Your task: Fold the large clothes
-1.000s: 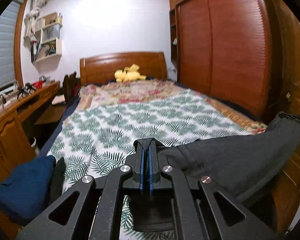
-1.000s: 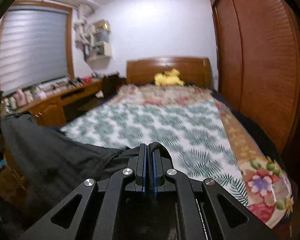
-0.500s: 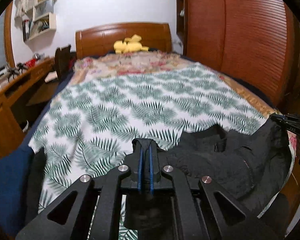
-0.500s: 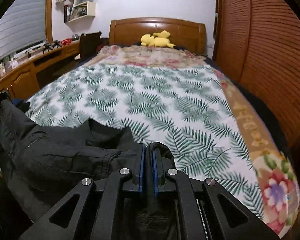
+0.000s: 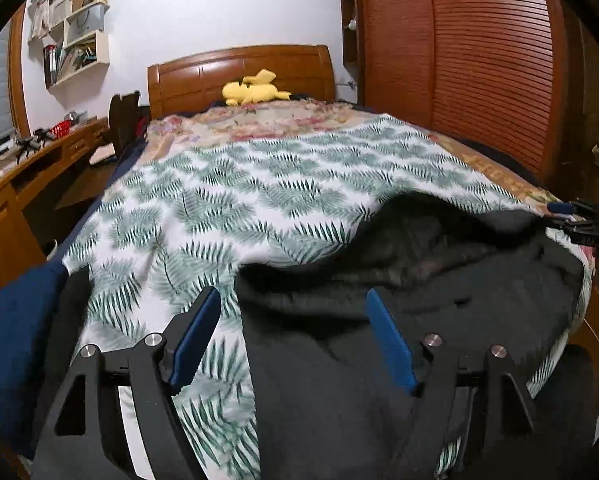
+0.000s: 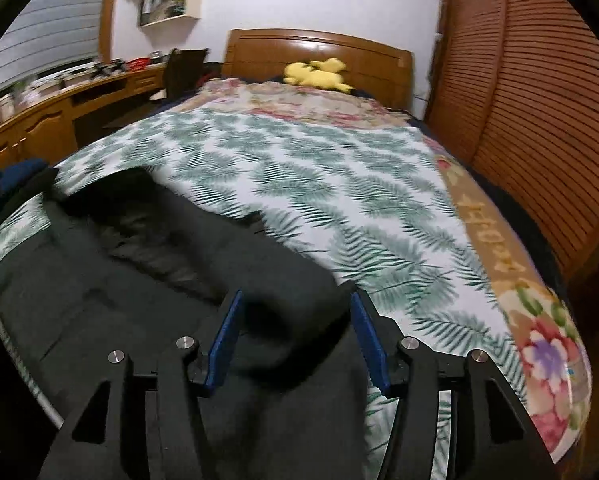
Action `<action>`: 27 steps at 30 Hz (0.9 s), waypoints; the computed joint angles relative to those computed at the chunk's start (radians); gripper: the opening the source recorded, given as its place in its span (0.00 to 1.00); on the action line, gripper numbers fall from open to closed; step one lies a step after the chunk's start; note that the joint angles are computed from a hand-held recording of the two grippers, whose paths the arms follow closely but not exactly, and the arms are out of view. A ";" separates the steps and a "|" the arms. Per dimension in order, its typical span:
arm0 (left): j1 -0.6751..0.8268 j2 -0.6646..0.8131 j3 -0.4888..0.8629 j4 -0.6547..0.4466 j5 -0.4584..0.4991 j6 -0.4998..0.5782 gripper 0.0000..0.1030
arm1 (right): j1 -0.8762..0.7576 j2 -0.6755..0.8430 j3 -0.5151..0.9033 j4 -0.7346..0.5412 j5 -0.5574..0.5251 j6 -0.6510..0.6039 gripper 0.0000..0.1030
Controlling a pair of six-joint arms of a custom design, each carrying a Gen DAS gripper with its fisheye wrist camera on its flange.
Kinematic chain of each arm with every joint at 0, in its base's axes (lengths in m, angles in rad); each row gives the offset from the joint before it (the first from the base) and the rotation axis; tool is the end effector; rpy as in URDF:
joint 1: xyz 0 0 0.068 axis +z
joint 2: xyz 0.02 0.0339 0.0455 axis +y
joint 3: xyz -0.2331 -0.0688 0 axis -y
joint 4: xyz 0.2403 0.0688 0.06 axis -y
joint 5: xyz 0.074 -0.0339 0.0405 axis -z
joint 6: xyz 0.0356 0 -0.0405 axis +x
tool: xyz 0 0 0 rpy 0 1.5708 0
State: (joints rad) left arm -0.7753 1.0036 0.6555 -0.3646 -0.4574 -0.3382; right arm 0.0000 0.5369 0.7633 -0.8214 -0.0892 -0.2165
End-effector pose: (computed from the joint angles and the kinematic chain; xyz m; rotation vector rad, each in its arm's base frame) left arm 0.1690 -0.1436 0.2153 0.2468 2.1855 -0.0965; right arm 0.1310 0.0032 0.2838 -0.2846 2.1444 -0.0280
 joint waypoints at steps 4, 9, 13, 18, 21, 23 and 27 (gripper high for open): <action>-0.041 -0.004 -0.076 0.014 -0.015 -0.038 0.74 | 0.208 -0.034 -0.006 -0.050 0.091 0.063 0.55; -0.078 -0.003 -0.136 0.030 -0.021 -0.084 0.74 | 0.408 0.032 0.000 -0.038 0.164 0.122 0.55; -0.109 -0.025 -0.165 0.034 -0.027 -0.114 0.74 | 0.463 0.127 0.017 -0.016 0.172 0.125 0.55; -0.140 -0.056 -0.179 0.034 -0.039 -0.141 0.74 | 0.474 0.233 0.060 -0.002 0.142 0.108 0.55; -0.162 -0.068 -0.188 0.036 -0.050 -0.163 0.74 | 0.481 0.297 0.091 -0.007 0.109 0.092 0.55; -0.164 -0.080 -0.198 0.037 -0.045 -0.168 0.74 | 0.455 0.340 0.091 0.000 0.076 0.051 0.55; -0.182 -0.093 -0.208 0.031 -0.052 -0.180 0.74 | 0.467 0.445 0.139 0.019 0.119 0.023 0.55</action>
